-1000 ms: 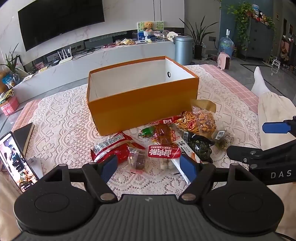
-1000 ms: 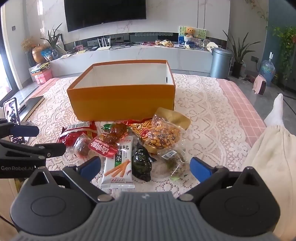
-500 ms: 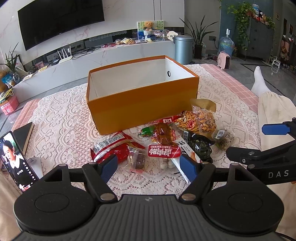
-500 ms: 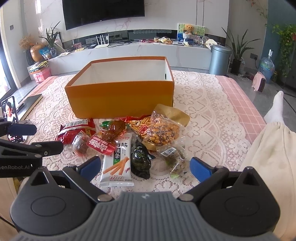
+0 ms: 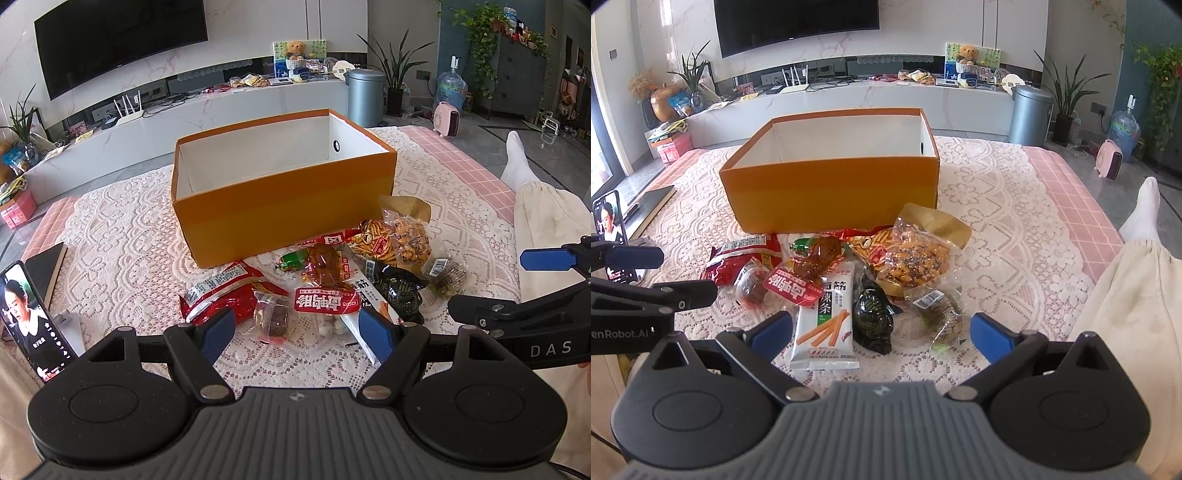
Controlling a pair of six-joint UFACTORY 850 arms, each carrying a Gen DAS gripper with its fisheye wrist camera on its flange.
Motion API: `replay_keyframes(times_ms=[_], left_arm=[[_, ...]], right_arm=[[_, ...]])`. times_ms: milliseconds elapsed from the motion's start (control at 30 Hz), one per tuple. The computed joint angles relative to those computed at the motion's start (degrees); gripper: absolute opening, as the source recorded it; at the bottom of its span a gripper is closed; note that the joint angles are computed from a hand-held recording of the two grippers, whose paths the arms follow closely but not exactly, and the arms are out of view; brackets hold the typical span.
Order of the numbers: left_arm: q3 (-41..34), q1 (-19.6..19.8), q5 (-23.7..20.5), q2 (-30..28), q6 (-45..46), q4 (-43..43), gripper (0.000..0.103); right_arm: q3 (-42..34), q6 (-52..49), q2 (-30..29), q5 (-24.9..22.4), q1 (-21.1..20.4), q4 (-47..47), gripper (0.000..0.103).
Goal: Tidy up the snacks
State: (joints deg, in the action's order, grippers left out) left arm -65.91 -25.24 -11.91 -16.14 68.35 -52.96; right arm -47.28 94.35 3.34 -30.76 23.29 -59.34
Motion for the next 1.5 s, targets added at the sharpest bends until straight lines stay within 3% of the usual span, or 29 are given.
replay_keyframes(times_ms=[1500], left_arm=[[-0.4,-0.2,-0.4,0.0,-2.5,2.2,0.089]], right_arm=[[0.1,-0.8,-0.3,0.1,-0.6,1.9,0.099]])
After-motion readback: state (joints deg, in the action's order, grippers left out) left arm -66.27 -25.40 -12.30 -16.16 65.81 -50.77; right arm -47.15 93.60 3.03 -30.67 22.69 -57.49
